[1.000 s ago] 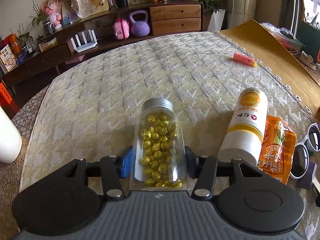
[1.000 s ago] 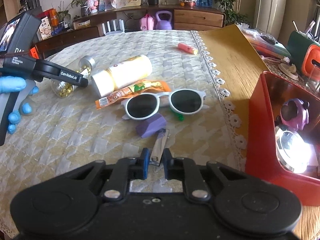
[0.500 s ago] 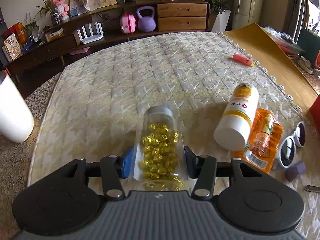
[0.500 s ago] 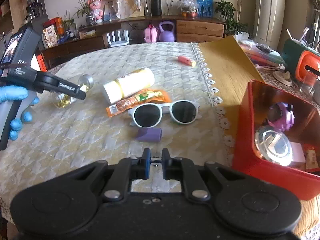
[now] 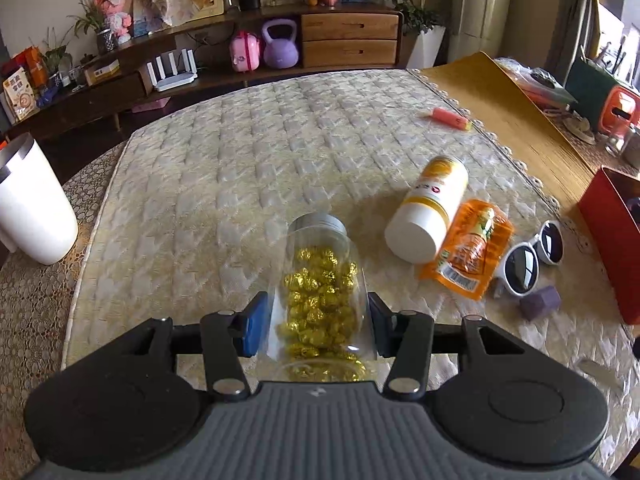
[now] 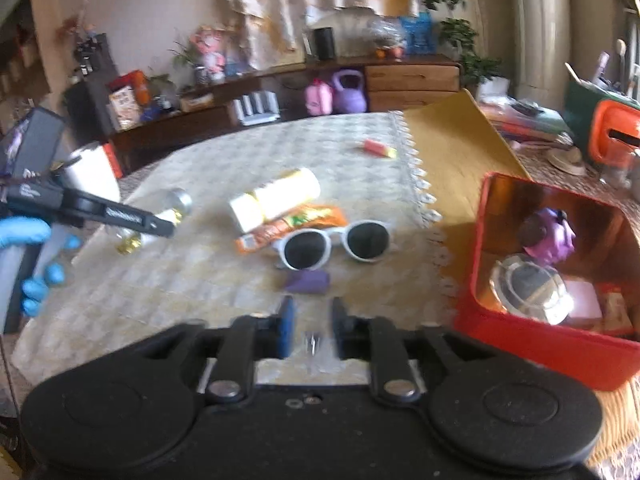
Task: Organize rigid objects
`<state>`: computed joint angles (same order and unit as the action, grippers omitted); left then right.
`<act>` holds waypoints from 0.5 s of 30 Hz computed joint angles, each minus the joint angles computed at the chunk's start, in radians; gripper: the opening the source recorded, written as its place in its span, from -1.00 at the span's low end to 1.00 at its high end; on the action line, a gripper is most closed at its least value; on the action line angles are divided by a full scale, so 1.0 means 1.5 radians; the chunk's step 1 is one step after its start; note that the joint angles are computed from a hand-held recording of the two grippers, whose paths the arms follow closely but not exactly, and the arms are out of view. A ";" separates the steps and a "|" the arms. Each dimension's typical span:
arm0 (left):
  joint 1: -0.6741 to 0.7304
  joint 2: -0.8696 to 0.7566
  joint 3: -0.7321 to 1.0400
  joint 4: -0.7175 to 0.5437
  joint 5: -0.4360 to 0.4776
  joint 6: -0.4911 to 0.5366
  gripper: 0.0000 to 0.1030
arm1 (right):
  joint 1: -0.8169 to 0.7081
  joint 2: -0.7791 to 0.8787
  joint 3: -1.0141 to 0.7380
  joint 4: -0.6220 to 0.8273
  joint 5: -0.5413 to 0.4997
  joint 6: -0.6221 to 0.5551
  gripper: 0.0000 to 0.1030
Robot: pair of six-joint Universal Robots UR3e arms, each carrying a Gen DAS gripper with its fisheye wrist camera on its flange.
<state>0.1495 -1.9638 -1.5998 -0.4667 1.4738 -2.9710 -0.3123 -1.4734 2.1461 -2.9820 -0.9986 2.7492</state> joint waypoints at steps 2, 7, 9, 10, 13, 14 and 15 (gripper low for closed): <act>-0.001 -0.002 -0.002 0.000 -0.004 -0.002 -0.01 | 0.011 0.016 -0.010 -0.018 -0.009 -0.010 -0.26; 0.003 -0.009 -0.007 0.006 -0.015 0.002 -0.01 | 0.040 0.083 -0.065 -0.019 -0.033 -0.014 0.13; 0.009 -0.009 -0.009 0.004 -0.024 0.001 -0.01 | 0.052 0.100 -0.087 -0.002 -0.049 -0.008 0.13; 0.011 -0.008 -0.012 0.005 -0.026 0.003 -0.01 | 0.048 0.097 -0.085 0.013 -0.042 -0.013 0.13; 0.014 -0.006 -0.021 0.016 -0.029 0.012 -0.01 | 0.056 0.075 -0.058 0.021 -0.065 -0.037 0.13; 0.015 -0.005 -0.024 0.019 -0.030 0.015 -0.01 | 0.057 0.066 -0.043 0.022 -0.071 -0.052 0.13; 0.016 -0.004 -0.028 0.021 -0.032 0.016 -0.01 | 0.058 0.059 -0.031 0.026 -0.078 -0.063 0.13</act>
<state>0.1730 -1.9701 -1.6418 -0.4349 1.4260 -2.9471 -0.2246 -1.3855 2.1001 -2.9434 -1.1151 2.6544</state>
